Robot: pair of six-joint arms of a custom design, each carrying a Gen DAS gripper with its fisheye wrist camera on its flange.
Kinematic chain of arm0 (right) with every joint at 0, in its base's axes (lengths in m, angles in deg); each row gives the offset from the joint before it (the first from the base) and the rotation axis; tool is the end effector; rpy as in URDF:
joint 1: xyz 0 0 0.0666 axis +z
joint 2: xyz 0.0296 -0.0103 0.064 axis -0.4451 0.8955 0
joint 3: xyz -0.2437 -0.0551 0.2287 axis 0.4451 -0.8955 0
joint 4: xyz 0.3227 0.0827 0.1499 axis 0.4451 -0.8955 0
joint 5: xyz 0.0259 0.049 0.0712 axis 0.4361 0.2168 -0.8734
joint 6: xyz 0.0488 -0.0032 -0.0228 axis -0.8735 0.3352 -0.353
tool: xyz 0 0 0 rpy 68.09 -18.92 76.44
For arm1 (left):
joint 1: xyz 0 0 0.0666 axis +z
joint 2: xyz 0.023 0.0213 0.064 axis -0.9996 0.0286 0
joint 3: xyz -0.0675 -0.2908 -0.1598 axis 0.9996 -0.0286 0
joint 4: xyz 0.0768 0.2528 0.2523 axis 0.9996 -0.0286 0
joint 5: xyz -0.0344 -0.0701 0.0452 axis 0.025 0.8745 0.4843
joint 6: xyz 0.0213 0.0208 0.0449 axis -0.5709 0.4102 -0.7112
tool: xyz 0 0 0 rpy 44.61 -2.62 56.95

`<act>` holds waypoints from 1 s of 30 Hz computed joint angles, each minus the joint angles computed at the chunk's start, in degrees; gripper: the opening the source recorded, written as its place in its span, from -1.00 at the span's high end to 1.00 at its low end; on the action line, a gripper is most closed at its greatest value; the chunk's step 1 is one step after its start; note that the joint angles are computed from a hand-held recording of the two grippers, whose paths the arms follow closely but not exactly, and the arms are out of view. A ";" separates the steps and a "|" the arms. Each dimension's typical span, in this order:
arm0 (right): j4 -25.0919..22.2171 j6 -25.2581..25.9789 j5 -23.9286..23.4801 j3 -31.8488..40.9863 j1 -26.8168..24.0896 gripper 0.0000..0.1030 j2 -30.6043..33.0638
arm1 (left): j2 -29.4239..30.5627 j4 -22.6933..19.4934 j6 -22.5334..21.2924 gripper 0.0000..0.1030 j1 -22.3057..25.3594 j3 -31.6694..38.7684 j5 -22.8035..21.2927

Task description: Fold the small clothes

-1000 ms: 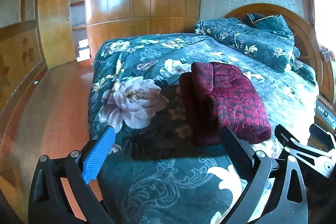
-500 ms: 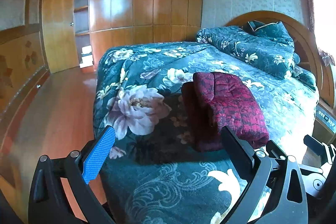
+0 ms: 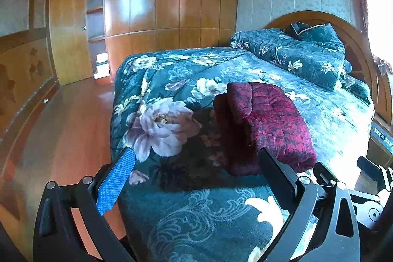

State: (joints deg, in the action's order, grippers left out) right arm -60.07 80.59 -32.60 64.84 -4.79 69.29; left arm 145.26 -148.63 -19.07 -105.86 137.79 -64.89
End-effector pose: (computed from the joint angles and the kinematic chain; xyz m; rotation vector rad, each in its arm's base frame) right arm 0.5373 0.2053 0.4994 -0.1386 2.1724 0.0924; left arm 0.5205 -0.1463 0.5822 -0.3341 2.1040 0.1771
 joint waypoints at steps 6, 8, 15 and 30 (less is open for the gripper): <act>-0.29 -0.12 -0.25 0.09 -0.07 -0.96 0.02 | -0.40 0.41 -0.12 -0.93 0.12 -0.86 -0.22; -0.10 0.01 -0.26 -0.02 -0.04 -0.96 -0.05 | -0.50 0.33 -0.06 -0.93 0.19 -1.00 -0.15; 0.01 0.02 -0.30 -0.26 0.04 -0.96 -0.24 | -0.64 0.37 0.11 -0.92 0.27 -1.28 -0.03; -0.33 0.23 -0.38 0.41 0.48 -0.96 0.28 | -1.33 1.12 0.73 -0.92 0.11 -2.46 -0.49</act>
